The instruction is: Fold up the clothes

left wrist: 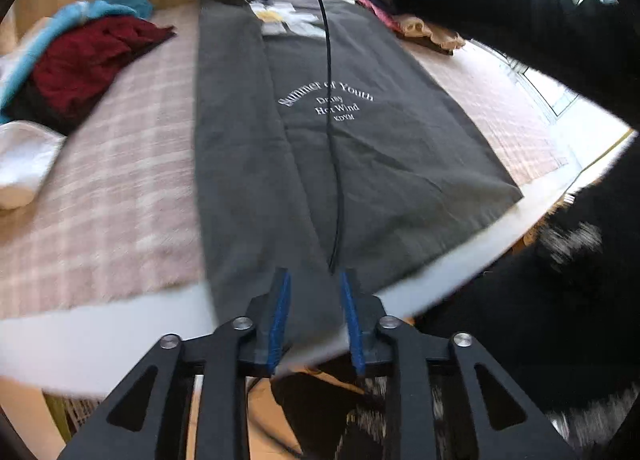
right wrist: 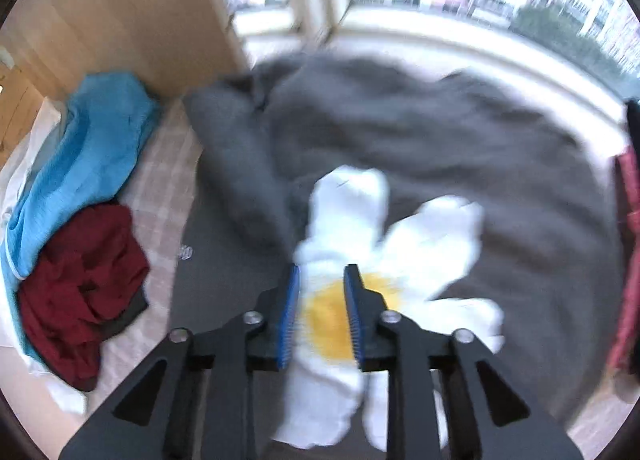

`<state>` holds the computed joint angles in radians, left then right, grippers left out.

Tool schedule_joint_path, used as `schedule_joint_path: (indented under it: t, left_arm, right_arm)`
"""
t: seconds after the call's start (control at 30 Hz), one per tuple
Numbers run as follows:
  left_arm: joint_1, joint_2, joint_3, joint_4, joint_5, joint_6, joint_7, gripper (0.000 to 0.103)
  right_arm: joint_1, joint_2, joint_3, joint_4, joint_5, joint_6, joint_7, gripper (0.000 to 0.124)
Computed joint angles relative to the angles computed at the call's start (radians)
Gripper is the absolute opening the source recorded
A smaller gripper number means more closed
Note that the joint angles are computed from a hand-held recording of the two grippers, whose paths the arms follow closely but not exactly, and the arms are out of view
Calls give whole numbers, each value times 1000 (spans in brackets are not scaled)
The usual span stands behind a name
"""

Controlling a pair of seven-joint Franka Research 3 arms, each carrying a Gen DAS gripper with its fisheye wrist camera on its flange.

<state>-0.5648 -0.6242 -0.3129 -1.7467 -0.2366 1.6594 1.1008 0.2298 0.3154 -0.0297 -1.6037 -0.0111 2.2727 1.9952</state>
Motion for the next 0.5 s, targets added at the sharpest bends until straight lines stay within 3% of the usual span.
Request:
schedule_joint_path:
  t: [0.17, 0.4, 0.5]
  left_arm:
    - [30, -92, 32, -20, 18, -141, -78, 34]
    - [31, -95, 76, -144, -54, -2, -57, 37]
    - [38, -60, 44, -105, -13, -29, -44, 37]
  right_arm:
    - [-37, -153, 21, -164, 96, 74, -77, 30]
    - [-36, -345, 56, -325, 236, 33, -223, 30]
    - [-36, -420, 58, -360, 255, 7, -277, 30]
